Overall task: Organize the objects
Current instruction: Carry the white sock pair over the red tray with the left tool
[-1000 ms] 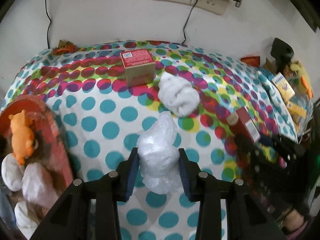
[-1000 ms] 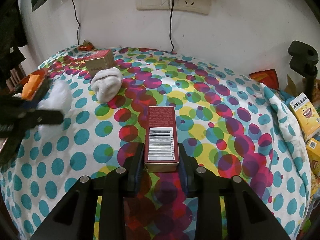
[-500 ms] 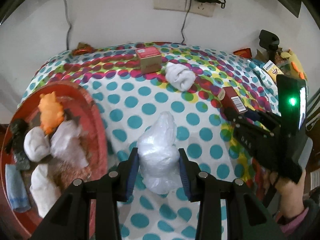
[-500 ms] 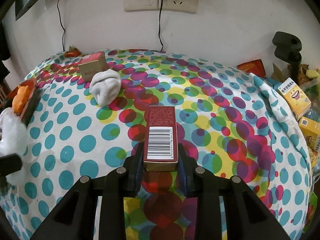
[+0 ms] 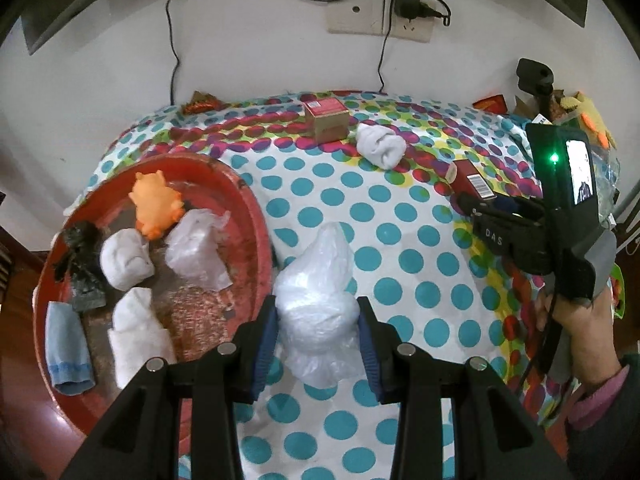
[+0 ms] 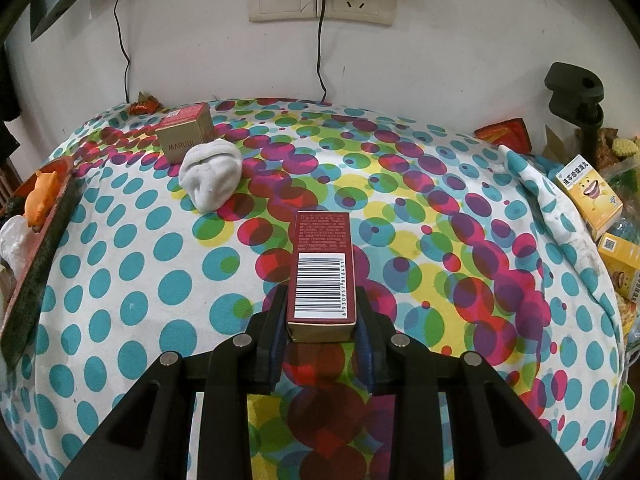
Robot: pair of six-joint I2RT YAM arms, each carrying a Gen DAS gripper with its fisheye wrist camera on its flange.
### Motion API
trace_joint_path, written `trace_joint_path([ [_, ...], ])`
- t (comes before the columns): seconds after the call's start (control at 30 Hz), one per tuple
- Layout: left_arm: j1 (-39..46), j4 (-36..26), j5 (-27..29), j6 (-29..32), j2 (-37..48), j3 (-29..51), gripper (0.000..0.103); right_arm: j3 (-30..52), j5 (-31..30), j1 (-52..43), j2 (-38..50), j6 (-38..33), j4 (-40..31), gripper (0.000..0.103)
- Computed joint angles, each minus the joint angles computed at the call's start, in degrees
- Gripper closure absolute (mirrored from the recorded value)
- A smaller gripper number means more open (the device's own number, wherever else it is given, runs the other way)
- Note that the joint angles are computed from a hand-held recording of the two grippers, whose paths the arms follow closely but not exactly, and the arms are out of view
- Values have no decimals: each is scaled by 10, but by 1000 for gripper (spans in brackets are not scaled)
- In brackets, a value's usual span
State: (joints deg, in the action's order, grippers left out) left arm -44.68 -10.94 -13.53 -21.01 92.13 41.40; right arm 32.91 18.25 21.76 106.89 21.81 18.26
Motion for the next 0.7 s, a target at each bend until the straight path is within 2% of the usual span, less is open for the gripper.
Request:
trace_joint_path([
  [0.4,56,-18,5,13,-56,-33,65,0,0,0,0,1,1,74],
  [0.7,131,-23,24,49,-106,-68,65,-1,1,1,0,2,1,74],
])
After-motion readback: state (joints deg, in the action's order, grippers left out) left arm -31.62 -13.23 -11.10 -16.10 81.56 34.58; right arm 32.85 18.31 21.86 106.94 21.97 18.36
